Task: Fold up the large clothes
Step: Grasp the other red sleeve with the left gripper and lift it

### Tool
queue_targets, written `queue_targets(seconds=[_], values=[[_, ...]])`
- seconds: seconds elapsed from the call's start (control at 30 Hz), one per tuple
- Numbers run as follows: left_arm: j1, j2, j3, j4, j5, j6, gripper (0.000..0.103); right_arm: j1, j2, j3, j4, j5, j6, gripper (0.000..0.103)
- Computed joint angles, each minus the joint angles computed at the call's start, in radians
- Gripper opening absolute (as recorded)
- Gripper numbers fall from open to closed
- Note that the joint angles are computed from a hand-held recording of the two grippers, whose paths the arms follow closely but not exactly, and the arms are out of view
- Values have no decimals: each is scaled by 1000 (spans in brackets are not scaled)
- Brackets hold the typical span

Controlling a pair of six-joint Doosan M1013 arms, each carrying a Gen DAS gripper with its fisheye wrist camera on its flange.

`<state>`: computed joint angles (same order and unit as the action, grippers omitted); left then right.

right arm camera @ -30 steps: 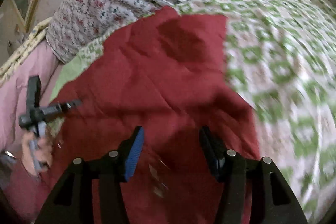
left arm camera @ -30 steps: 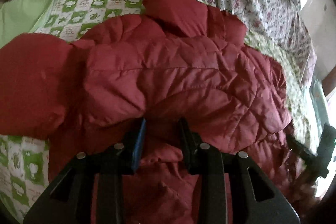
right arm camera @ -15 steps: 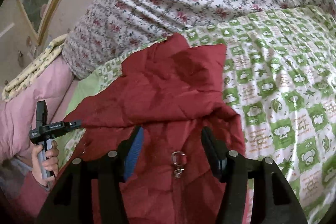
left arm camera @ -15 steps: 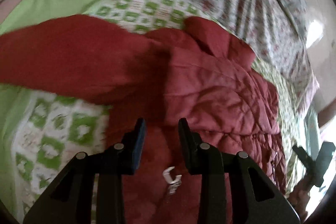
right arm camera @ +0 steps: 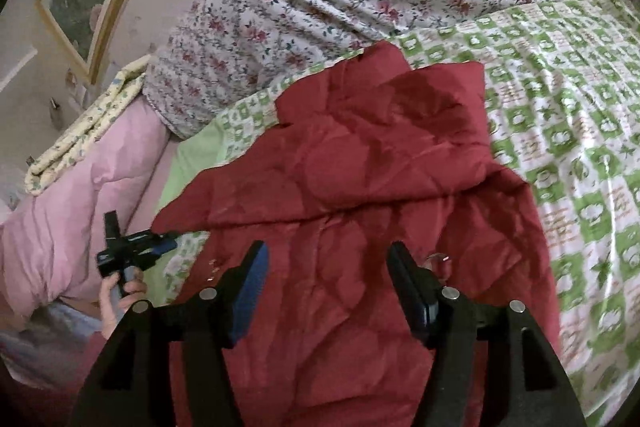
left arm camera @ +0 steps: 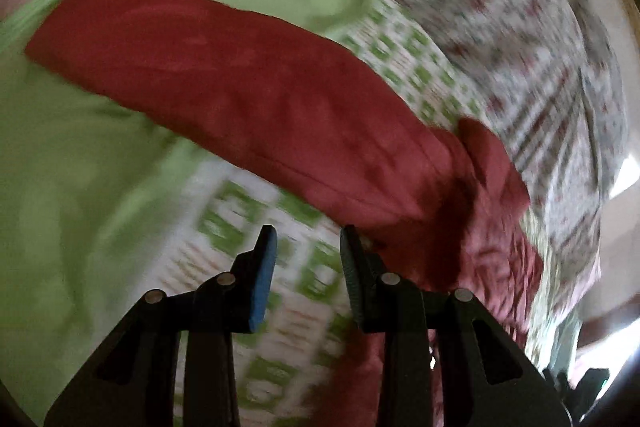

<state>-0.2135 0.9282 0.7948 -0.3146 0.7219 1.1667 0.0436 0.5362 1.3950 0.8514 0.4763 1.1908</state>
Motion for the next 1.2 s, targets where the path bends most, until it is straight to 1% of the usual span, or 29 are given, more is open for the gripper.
queue_targets(seconds=[0.07,0.13,0.17,0.2,0.23,0.37,0.47,0.63,0.7,0.77,0.8,0.83,0.9,0.93,1.03,1.2], values=[[17,3,1,-2,-2,-44,30,5,-6,3,10,9,0,66],[30,2,12,12,-21,-95,32,12,-11,7,3,14,10,68],[37,4,14,25,-27,-124,34,16,-14,9,-4,15,14,69],[41,5,14,31,-29,-141,39,20,-16,11,-5,16,13,69],[47,10,11,36,-31,-164,41,23,-17,12,-9,18,17,69],[70,34,-8,2,-42,-202,42,30,-18,9,-5,38,13,70],[84,50,-24,-2,-58,-255,45,35,-20,11,-6,37,11,70],[100,83,-75,-14,-81,-312,45,36,-20,14,-17,35,32,70],[105,99,-102,-9,-85,-335,45,37,-21,15,-41,31,55,70],[103,110,-129,26,-75,-364,44,36,-22,18,-46,29,62,70],[101,111,-136,49,-68,-374,37,36,-23,21,-50,27,67,70],[95,111,-146,90,-59,-378,24,36,-25,24,-53,24,69,70],[87,97,-134,130,-70,-359,13,35,-28,29,-65,18,74,70],[84,93,-133,146,-72,-357,10,35,-29,31,-66,15,75,70],[72,61,-97,195,-106,-341,7,33,-30,35,-52,13,65,70],[58,2,-12,174,-212,-254,6,30,-26,33,-32,23,50,70]])
